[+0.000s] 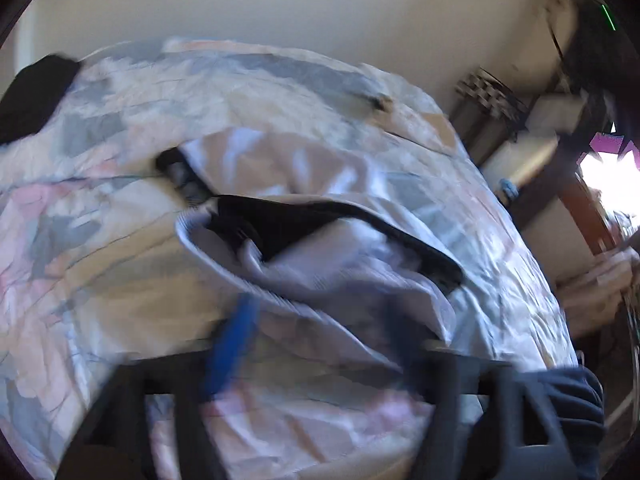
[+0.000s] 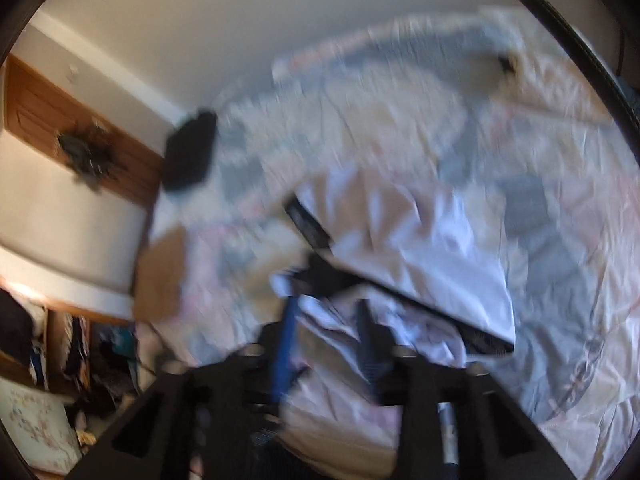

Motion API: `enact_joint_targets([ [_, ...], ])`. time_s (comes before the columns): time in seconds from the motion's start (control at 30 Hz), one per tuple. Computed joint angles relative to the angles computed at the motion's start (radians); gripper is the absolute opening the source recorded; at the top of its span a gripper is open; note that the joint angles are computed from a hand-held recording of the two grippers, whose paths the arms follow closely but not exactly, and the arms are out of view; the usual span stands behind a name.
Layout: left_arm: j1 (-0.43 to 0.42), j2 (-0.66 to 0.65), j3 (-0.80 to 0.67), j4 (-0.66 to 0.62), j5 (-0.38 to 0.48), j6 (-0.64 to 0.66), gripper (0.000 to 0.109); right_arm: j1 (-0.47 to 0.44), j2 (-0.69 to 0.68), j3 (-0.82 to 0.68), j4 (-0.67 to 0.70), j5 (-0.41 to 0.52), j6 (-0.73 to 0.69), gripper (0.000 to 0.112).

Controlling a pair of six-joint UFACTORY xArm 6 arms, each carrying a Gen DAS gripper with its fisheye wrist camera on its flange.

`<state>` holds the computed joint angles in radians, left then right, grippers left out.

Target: Fold clothes

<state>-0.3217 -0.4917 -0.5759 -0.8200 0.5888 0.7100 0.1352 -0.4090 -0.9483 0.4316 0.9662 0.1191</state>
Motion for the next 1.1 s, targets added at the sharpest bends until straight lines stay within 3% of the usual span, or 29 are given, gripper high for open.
enact_joint_targets([
  [0.1,0.062,0.021,-0.039,0.016,-0.009,-0.051,0.083,0.013,0.036,0.05,-0.004,-0.019,-0.014,0.056],
  [0.17,0.1,0.036,-0.064,0.004,-0.024,-0.033,0.083,0.02,0.1,0.031,0.035,-0.009,-0.024,0.079],
  [0.23,0.131,0.058,-0.085,0.047,-0.056,-0.019,0.083,0.037,0.188,-0.035,0.068,0.023,-0.027,0.087],
  [0.4,0.236,0.086,-0.074,0.31,-0.162,-0.196,0.083,0.136,0.409,-0.251,0.039,0.064,0.036,0.087],
  [0.5,0.334,0.098,-0.079,0.382,-0.148,-0.298,0.083,0.184,0.56,-0.409,0.056,0.148,0.099,0.087],
  [0.57,0.383,0.103,-0.062,0.43,-0.187,-0.375,0.083,0.218,0.665,-0.527,0.01,0.202,0.168,0.086],
  [0.63,0.415,0.118,-0.057,0.36,-0.207,-0.367,0.083,0.248,0.756,-0.636,-0.059,0.251,0.245,0.086],
  [0.83,0.433,0.198,-0.094,0.292,-0.21,-0.38,0.083,0.276,1.02,-0.969,-0.155,0.496,0.398,0.077],
  [0.87,0.422,0.205,-0.098,0.287,-0.207,-0.361,0.083,0.28,1.053,-1.013,-0.182,0.531,0.409,0.067],
  [0.93,0.398,0.201,-0.091,0.255,-0.225,-0.302,0.083,0.287,1.114,-1.09,-0.236,0.596,0.418,0.063],
  [0.97,0.386,0.196,-0.085,0.243,-0.237,-0.276,0.083,0.283,1.126,-1.098,-0.241,0.606,0.421,0.054],
  [1.07,0.355,0.201,-0.089,0.187,-0.237,-0.19,0.083,0.267,1.113,-1.06,-0.229,0.573,0.414,0.025],
  [1.1,0.347,0.205,-0.092,0.167,-0.234,-0.162,0.083,0.262,1.092,-1.028,-0.22,0.542,0.398,0.021],
])
